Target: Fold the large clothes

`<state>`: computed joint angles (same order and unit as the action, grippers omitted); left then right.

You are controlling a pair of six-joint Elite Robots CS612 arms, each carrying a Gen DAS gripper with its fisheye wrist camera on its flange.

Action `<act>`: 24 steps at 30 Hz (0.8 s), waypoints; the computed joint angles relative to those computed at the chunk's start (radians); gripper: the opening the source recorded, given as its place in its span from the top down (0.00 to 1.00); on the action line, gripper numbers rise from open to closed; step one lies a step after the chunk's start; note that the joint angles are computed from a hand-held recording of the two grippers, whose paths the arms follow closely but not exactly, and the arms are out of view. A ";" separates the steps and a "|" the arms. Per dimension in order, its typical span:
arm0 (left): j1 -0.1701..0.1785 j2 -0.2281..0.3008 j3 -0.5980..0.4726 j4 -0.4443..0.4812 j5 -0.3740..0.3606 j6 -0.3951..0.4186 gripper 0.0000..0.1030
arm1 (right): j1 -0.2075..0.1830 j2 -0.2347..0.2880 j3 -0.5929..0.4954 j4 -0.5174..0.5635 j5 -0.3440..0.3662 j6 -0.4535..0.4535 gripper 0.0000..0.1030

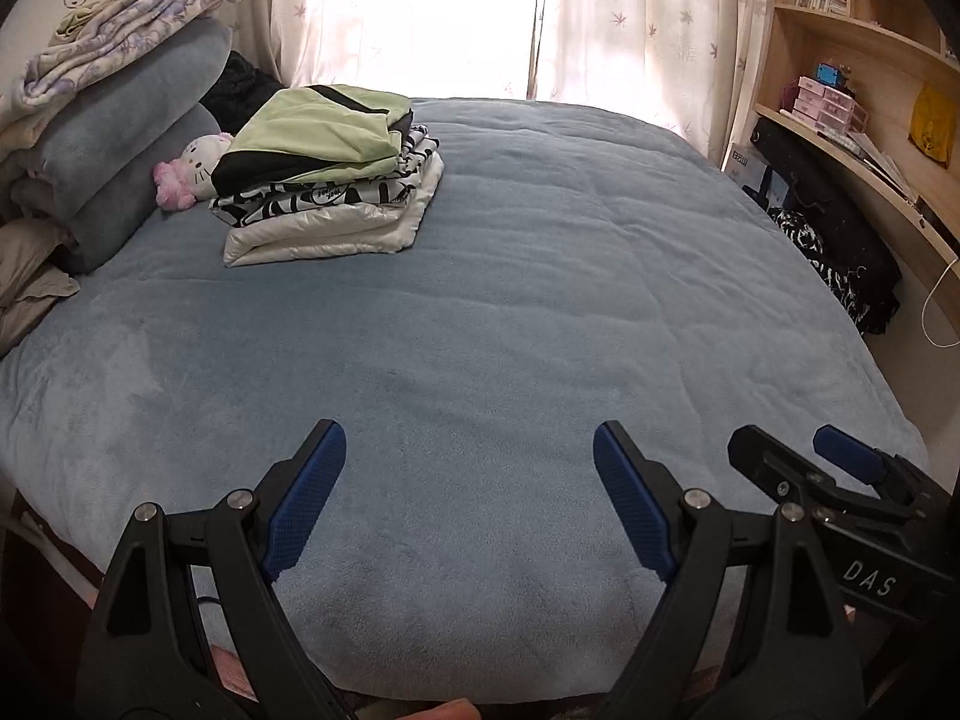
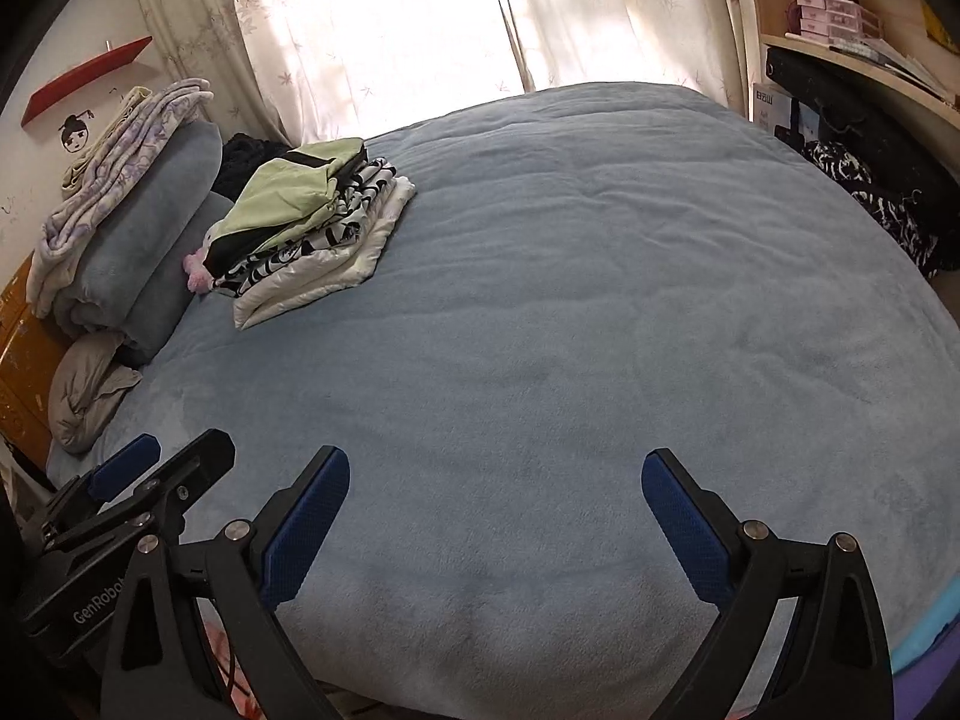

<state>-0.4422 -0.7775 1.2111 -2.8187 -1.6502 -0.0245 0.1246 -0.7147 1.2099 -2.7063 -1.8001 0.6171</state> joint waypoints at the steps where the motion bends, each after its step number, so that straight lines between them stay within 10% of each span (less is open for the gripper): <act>1: -0.001 0.000 0.001 -0.001 0.003 -0.002 0.19 | -0.001 0.001 -0.008 0.006 -0.003 -0.006 0.04; 24: 0.013 0.023 -0.032 0.049 0.001 -0.023 0.19 | 0.008 0.030 -0.061 0.042 -0.026 -0.026 0.04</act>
